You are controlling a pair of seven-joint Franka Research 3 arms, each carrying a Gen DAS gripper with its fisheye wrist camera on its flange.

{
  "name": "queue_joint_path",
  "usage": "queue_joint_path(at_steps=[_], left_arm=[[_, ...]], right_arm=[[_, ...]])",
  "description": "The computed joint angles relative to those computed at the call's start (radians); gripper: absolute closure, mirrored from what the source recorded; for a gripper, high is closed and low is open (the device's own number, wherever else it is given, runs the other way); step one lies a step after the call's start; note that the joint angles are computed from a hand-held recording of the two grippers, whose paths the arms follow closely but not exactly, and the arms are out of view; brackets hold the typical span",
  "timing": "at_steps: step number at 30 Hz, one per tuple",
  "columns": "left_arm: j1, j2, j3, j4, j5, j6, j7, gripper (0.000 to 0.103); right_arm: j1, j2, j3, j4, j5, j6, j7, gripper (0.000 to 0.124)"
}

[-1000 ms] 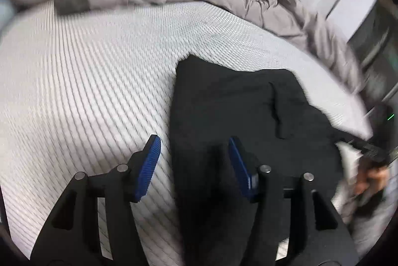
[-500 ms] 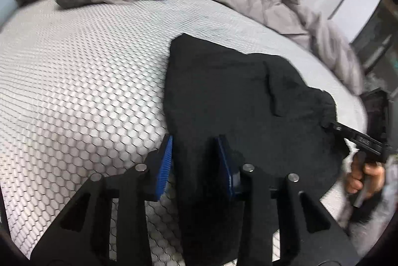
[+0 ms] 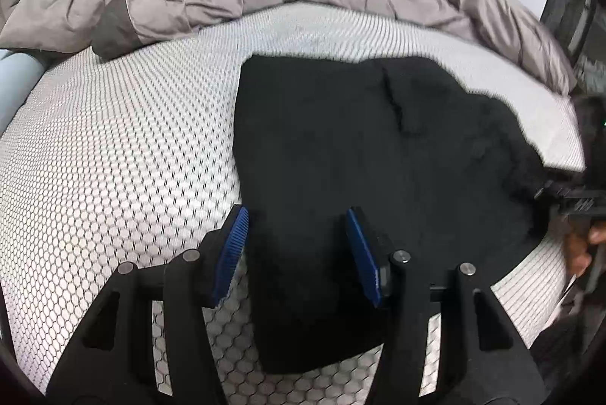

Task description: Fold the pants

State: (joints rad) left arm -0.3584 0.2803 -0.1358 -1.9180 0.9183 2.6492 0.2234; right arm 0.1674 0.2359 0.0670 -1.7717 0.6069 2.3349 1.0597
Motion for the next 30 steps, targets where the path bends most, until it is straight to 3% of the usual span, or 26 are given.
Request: queue_joint_path(at_steps=[3, 5, 11, 13, 15, 18, 20, 22, 25, 27, 30], left_arm=[[0.011, -0.018, -0.003, -0.035, -0.015, 0.026, 0.012, 0.044], [0.004, -0.045, -0.002, -0.066, 0.003, -0.002, 0.000, 0.034], [0.031, -0.097, -0.014, -0.138, 0.028, 0.014, 0.002, 0.033], [0.049, -0.113, -0.015, -0.163, 0.024, 0.057, -0.025, 0.034], [0.086, -0.115, -0.017, -0.190, -0.033, 0.167, -0.018, 0.039], [0.151, -0.095, -0.037, -0.236, -0.198, 0.379, 0.065, 0.065], [0.167, -0.079, -0.052, -0.246, -0.299, 0.430, 0.117, 0.073], [0.134, -0.070, -0.013, -0.236, -0.315, 0.433, 0.101, 0.076], [0.058, -0.052, 0.073, -0.174, -0.248, 0.379, 0.039, 0.079], [0.036, -0.022, 0.098, -0.111, -0.203, 0.310, -0.001, 0.079], [0.024, 0.019, 0.117, -0.055, -0.129, 0.278, -0.074, 0.078]], right_arm=[[-0.019, -0.031, -0.008, -0.021, 0.017, -0.041, -0.014, 0.052], [-0.024, -0.049, -0.014, -0.035, 0.009, -0.058, -0.040, 0.052], [-0.013, -0.135, -0.032, -0.115, -0.081, -0.041, -0.114, 0.051], [-0.012, -0.158, -0.037, -0.142, -0.084, -0.026, -0.131, 0.051], [-0.022, -0.162, -0.041, -0.143, -0.012, -0.041, -0.170, 0.051], [-0.064, -0.127, -0.058, -0.098, 0.165, -0.158, -0.188, 0.052], [-0.082, -0.099, -0.060, -0.074, 0.239, -0.198, -0.163, 0.061], [-0.082, -0.066, -0.057, -0.056, 0.240, -0.195, -0.101, 0.080], [-0.081, -0.056, -0.040, -0.058, 0.288, -0.151, -0.071, 0.093], [-0.063, -0.050, -0.024, -0.051, 0.307, -0.071, -0.072, 0.096], [-0.018, -0.003, -0.016, 0.000, 0.202, 0.044, 0.018, 0.094]])
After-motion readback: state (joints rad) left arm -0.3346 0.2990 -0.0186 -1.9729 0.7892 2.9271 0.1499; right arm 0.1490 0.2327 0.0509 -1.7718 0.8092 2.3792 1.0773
